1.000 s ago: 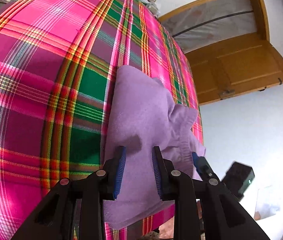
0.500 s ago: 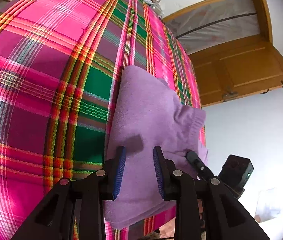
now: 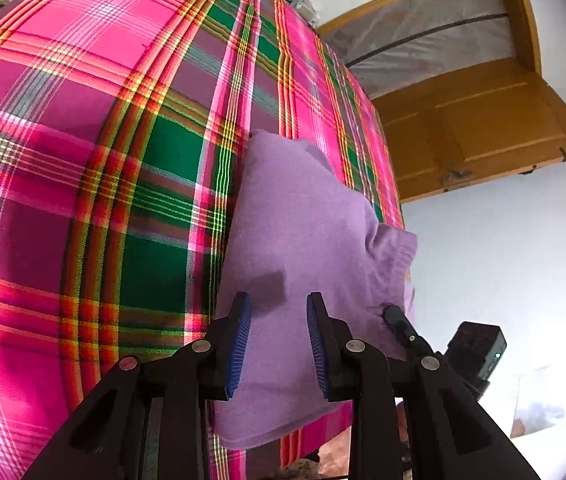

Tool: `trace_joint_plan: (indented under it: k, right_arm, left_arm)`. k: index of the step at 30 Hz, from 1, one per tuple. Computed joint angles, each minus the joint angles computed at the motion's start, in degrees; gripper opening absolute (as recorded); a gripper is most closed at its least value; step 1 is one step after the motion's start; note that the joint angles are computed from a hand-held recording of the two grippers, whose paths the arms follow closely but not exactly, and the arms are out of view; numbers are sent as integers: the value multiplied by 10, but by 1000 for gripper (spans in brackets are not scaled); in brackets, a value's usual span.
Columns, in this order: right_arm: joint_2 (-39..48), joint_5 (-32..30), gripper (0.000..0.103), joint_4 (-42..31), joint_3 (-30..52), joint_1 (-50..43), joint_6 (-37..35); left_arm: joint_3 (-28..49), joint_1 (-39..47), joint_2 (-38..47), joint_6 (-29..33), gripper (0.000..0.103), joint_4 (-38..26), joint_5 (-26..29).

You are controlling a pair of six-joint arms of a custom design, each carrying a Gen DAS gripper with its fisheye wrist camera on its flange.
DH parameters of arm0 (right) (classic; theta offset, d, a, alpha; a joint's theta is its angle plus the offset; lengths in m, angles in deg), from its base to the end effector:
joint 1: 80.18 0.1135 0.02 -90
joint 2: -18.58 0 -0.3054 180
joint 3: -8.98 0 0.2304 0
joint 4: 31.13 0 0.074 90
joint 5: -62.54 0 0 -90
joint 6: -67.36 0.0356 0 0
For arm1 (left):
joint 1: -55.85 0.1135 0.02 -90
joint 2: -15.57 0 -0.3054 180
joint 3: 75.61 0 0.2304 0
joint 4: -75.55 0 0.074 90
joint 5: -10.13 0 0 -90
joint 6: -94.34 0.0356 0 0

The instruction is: Fold clothes

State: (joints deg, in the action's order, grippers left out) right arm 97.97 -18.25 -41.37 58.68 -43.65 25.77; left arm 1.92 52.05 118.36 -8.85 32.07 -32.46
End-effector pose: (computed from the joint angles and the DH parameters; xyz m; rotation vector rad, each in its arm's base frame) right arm 0.2024 0.1428 0.2295 0.3280 2.3063 0.5958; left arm 0.3291 -0.0481 0.2216 0.0007 2.6558 -1.2228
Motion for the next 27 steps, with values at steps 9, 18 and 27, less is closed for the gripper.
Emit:
trace_joint_plan:
  k: [9,18,27]
  right_arm:
    - [-12,83,35,-62,16,22,-17]
    - [27,44,35,-50,89,-33,-121]
    - [66,15,9,-36,98,-76,-125]
  left_arm:
    - [-2,-6,0,6,30,-4,-8]
    - [11,-10,-3,4,30,0,-31]
    - [28,-16,9,4,30,-10,-50]
